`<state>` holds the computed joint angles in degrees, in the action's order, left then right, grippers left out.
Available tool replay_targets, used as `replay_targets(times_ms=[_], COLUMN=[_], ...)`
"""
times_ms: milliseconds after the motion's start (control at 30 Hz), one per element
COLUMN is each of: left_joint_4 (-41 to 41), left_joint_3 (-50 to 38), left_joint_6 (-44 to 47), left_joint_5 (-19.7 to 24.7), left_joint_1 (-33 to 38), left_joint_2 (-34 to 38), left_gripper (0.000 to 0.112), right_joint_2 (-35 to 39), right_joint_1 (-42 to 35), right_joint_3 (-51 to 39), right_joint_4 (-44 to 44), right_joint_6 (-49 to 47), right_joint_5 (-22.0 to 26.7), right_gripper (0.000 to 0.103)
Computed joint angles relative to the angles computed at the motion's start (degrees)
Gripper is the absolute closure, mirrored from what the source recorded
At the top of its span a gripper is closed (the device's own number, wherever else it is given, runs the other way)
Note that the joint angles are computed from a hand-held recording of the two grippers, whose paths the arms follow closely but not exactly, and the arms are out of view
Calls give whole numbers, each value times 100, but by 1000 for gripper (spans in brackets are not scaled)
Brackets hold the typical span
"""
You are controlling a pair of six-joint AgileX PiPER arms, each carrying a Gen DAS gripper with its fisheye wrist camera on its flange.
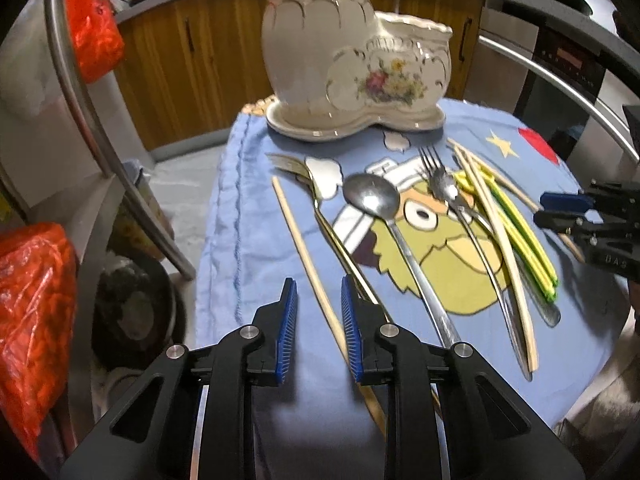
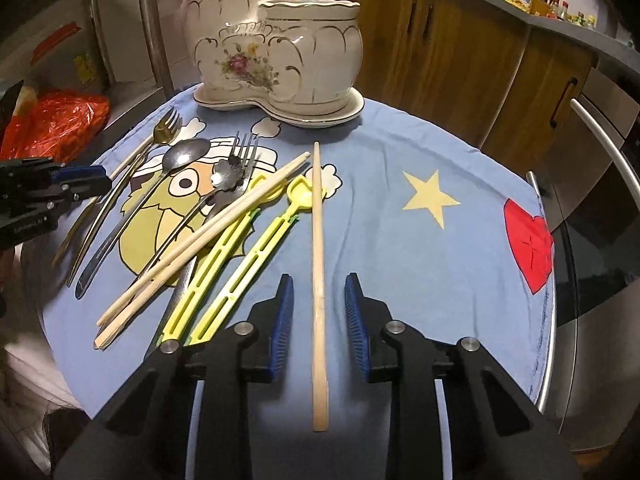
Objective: Organize utensils
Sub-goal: 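Lower the right tool onto a wooden chopstick and close on it, then lift the chopstick with the right tool and carry it over the ceramic holder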
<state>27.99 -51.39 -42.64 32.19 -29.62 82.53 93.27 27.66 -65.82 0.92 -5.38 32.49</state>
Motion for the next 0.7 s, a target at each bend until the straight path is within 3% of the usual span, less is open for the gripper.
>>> replay_targets(times_ms=[233,333,400,700], left_joint_4=[321,358,350,-337], left_joint_3=[14,-15,-26,60], left_joint_6=[-292,-312,-312,315], left_joint_5=[73,69,53,-326], left_joint_1=[-191,-198,-145,290], left_joint_2=[49,84,94,14], left_gripper=[88,91,98,106], right_joint_2=[125,185,193,-26], right_joint_1=[-89,-152,-125,-183], right_joint_3=[-180,-271,-286,75], right_joint_4=[234,470,336,315], right_joint_6=[-306,-519,-388,-131], right_joint_5=[250,370,379,-92], right_gripper=[76,83,93,97])
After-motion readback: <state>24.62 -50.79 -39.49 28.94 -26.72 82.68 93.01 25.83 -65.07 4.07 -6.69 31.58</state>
